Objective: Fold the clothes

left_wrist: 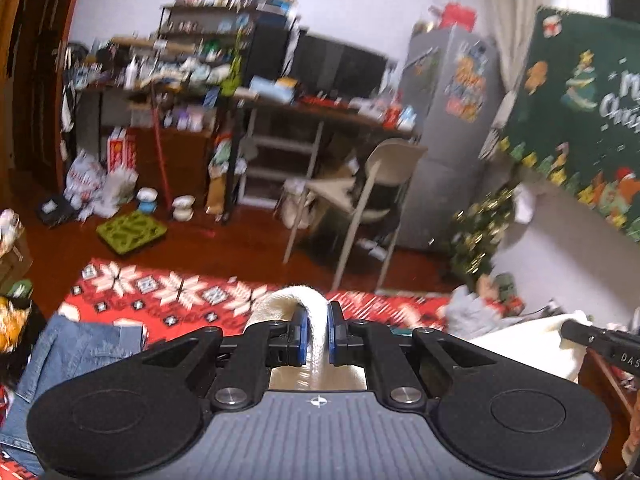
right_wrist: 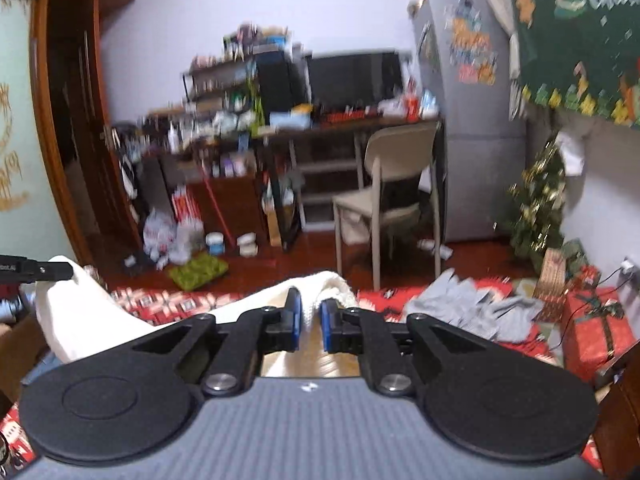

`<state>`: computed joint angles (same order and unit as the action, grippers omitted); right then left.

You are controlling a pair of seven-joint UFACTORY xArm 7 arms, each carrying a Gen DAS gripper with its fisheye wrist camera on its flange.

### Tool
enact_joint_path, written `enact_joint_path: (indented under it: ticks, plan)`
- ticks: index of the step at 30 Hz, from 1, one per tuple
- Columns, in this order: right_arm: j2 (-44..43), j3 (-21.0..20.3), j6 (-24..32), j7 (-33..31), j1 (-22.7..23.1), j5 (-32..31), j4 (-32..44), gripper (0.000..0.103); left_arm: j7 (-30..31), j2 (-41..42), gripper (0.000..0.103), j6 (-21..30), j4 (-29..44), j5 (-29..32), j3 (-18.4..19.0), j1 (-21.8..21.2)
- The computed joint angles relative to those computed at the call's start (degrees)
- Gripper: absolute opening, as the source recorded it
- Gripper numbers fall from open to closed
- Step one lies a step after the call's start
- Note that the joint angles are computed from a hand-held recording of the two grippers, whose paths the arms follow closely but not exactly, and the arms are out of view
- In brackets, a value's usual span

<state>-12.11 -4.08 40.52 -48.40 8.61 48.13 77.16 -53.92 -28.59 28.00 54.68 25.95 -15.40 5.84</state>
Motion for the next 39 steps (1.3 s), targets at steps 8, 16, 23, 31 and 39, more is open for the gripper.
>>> enact_joint_path:
  ticks: [8,16,23,31,39]
  plan:
    - [22.7,7.1,-2.9,6.5,-0.7,-6.7,15.2,0.011,1.8,10.7,0.009,-0.3,1.4,-2.1,5.2,-1.0]
    - [45.5,9.7,-3.4,18.6,0.2,-18.6,36.1,0.011,-0.8,19.9,0.009,-3.6,4.9,1.0,9.1,-1.6]
    - [53.4,11.7,-5.8,26.0,-0.7,-25.3,42.9,0.052,-8.7,22.4,0.046,-9.0,4.6,9.6,10.9,-2.0]
    - [39.3,21.8,-17.9,13.4,-10.7,-18.0,20.0,0.098,-16.0,13.7,0.085,-9.0,-3.7,21.4,7.8,-0.8]
    - [20.8,20.5,-14.2,0.5,-14.1,-6.0,-1.7,0.102,-10.0,3.7,0.089,-7.6,-13.4,12.4,3.0,-1.9]
